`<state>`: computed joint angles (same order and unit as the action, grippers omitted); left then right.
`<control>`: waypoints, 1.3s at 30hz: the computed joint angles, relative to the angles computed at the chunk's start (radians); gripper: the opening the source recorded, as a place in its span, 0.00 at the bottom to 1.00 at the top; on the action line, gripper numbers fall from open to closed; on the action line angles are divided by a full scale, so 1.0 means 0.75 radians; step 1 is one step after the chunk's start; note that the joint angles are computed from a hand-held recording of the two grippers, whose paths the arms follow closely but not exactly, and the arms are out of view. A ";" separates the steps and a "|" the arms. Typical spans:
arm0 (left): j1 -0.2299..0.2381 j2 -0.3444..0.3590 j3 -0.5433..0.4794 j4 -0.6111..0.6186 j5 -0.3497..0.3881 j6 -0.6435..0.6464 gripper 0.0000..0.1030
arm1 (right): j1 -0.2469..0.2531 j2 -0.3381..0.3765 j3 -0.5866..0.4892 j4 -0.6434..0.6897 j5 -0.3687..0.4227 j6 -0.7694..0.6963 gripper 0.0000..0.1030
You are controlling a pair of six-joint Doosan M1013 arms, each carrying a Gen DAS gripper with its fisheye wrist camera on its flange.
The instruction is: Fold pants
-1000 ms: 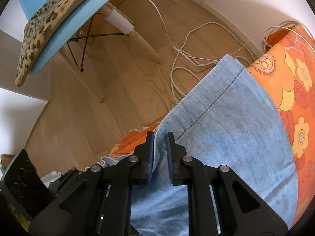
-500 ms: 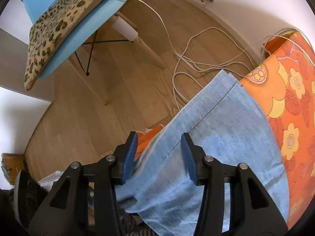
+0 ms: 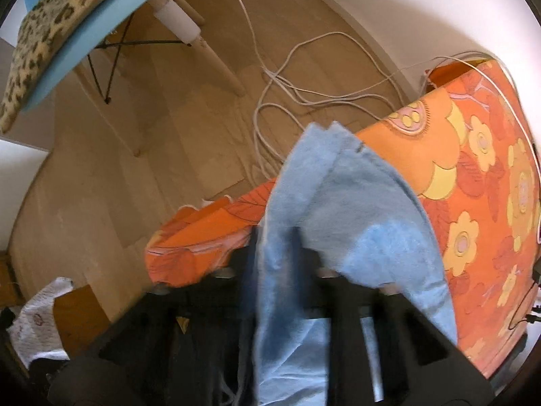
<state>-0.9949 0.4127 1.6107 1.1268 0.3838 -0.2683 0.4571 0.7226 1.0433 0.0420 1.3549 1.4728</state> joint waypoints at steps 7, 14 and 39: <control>-0.027 -0.018 -0.028 -0.024 0.012 0.092 0.10 | -0.079 -0.128 0.116 0.189 -0.164 -0.022 0.04; -0.058 -0.004 -0.094 -0.126 0.054 0.261 0.10 | -0.141 -0.255 0.247 0.239 -0.261 -0.034 0.03; -0.018 -0.020 0.011 -0.524 -0.205 0.306 0.10 | -0.103 -0.144 0.210 0.243 -0.169 -0.090 0.26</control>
